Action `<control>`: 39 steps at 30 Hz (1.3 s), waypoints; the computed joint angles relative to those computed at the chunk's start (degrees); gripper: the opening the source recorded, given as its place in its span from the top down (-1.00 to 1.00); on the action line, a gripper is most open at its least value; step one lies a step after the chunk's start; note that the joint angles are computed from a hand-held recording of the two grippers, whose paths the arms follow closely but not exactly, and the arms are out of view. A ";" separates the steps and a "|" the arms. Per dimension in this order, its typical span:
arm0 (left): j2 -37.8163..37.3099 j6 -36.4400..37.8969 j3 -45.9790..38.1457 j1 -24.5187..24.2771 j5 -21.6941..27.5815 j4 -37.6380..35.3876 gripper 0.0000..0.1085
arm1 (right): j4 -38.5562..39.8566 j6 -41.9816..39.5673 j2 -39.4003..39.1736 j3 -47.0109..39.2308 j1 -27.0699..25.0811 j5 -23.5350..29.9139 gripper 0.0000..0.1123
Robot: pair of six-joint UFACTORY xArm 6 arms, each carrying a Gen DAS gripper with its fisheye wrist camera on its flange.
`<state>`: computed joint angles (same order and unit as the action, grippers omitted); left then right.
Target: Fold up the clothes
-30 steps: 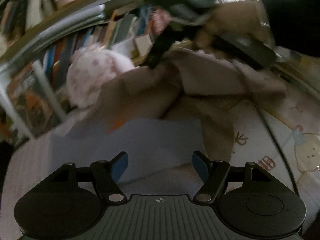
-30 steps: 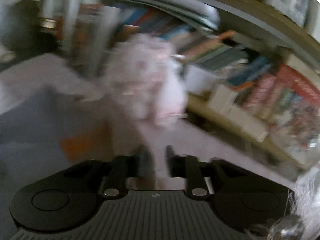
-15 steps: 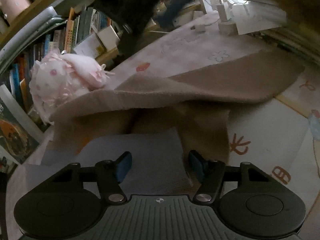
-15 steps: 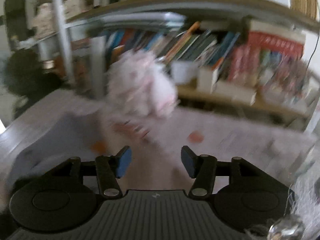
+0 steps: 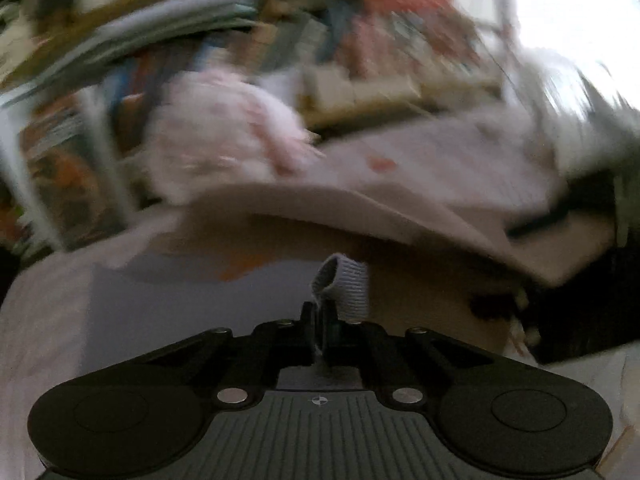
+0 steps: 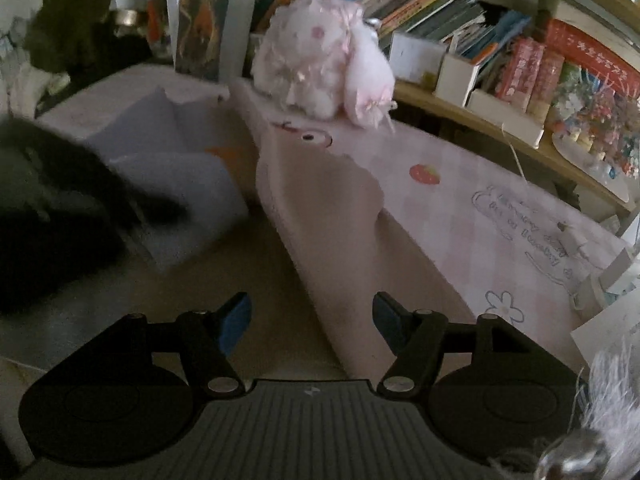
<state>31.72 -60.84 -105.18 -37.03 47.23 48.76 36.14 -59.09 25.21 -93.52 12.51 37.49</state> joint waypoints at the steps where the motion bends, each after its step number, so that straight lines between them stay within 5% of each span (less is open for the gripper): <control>1: -3.57 -3.82 3.87 0.62 0.25 2.22 0.95 | -0.72 0.59 0.31 -0.16 0.16 0.07 -0.15; 5: -16.51 -16.15 16.58 2.68 6.66 8.92 0.96 | -4.55 4.40 0.97 0.18 0.78 0.22 -0.08; 13: -32.32 -25.24 30.78 10.36 17.44 14.86 0.96 | -8.72 11.59 0.39 2.05 1.25 -3.10 0.70; 24: -41.66 -32.34 39.94 25.99 10.84 17.97 0.96 | -6.35 26.44 -7.36 8.82 2.20 4.67 0.77; 29: -41.53 -30.92 40.87 29.79 8.80 18.68 0.95 | -8.67 30.62 -11.57 14.86 5.19 1.69 0.77; 31: -40.25 -28.97 39.51 29.93 10.76 16.53 0.86 | -12.67 33.16 -12.91 17.29 6.77 -1.61 0.76; 33: -39.26 -24.35 38.35 29.62 11.44 13.61 0.48 | -17.38 34.64 -13.81 19.25 8.17 -4.91 0.70; 36: -38.59 -21.69 38.12 25.06 15.42 17.03 -0.08 | -22.90 33.72 -15.22 22.43 9.53 -10.08 0.56; 39: -38.92 -21.81 39.86 18.74 20.16 23.56 -0.36 | -26.16 31.13 -15.66 24.08 10.15 -13.53 0.51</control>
<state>-7.19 -82.64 -65.31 -18.29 67.39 72.32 9.98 -27.96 9.56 -69.45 22.66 23.97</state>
